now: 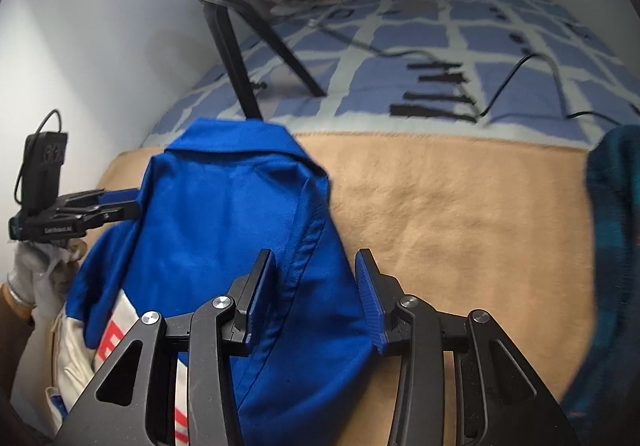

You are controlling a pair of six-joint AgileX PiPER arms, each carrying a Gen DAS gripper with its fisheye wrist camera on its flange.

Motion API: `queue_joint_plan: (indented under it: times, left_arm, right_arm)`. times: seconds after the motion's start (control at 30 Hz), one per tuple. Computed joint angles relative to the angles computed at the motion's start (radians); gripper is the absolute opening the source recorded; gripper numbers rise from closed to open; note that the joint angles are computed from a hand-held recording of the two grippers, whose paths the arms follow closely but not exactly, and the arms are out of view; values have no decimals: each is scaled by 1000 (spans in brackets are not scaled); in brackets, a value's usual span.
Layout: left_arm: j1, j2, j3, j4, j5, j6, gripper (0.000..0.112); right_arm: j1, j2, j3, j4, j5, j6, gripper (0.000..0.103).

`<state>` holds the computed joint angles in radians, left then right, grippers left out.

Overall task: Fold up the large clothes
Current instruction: 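Grasp the blue collar with the left gripper while the right grasps it too, then lift the collar with both grippers and flip it over onto the hem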

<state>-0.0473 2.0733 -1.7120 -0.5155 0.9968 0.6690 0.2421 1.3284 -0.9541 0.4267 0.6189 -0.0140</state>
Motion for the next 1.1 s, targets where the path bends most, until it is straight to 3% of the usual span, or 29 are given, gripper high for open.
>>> queue_joint_plan:
  times: [0.1, 0.13, 0.17, 0.2, 0.27, 0.43, 0.6, 0.93, 1.1]
  left_arm:
    - [-33, -8, 33, 29, -54, 14, 40]
    - [-36, -9, 34, 27, -56, 15, 30]
    - [-39, -12, 39, 30, -63, 10, 17]
    - [-45, -20, 50, 45, -78, -2, 15]
    - [-60, -55, 99, 69, -129, 4, 8]
    - [-77, -154, 197, 74, -222, 24, 5]
    - [-77, -272, 289, 42, -262, 55, 4]
    - [-22, -562, 467, -54, -225, 127, 3]
    - [22, -724, 539, -62, -162, 135, 3]
  right_arm:
    - [24, 14, 1, -9, -20, -8, 39]
    - [25, 14, 1, -4, -21, -14, 37]
    - [25, 13, 4, 5, -23, -20, 30]
    - [24, 12, 5, 11, -23, -20, 20]
    - [50, 5, 4, -47, -26, 40, 11]
    - [164, -3, -47, -357, 4, 322, 5]
    - [256, -74, -71, -542, 50, 514, 3]
    - [554, -189, -173, -874, 280, 875, 3]
    - [837, -218, -254, -1079, 510, 1088, 2]
